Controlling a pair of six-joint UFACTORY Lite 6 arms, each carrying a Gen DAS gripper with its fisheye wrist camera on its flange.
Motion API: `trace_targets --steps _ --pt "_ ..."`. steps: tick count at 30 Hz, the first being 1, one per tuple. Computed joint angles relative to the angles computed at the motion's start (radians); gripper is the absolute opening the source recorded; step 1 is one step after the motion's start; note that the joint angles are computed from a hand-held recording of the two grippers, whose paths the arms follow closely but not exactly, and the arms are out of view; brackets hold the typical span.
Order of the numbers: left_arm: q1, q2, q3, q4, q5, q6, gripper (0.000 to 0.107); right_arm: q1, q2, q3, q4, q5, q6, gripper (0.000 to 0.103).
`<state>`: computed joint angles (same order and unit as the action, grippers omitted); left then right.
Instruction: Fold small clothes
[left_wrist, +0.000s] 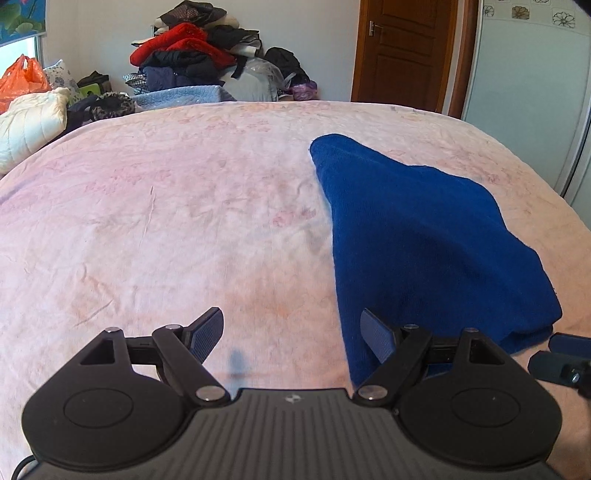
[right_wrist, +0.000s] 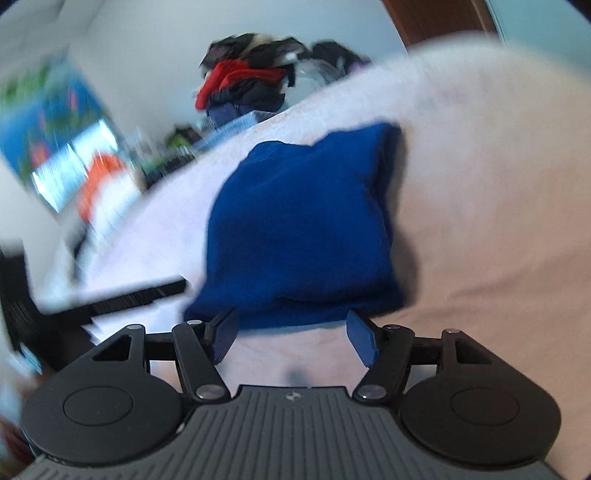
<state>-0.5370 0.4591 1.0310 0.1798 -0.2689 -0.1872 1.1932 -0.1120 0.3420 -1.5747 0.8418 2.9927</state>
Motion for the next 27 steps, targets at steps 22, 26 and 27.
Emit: trace_targets --steps 22,26,27 --pt "-0.081 -0.135 -0.207 -0.26 -0.008 0.22 0.086 0.122 0.197 0.196 0.26 0.039 -0.137 0.096" --pt "-0.117 -0.153 -0.252 -0.415 -0.037 0.374 0.086 0.137 0.239 0.239 0.321 0.064 -0.167 0.099" --pt "-0.125 -0.159 -0.265 -0.444 -0.049 0.407 0.086 0.138 0.248 0.251 0.334 0.069 -0.175 0.1"
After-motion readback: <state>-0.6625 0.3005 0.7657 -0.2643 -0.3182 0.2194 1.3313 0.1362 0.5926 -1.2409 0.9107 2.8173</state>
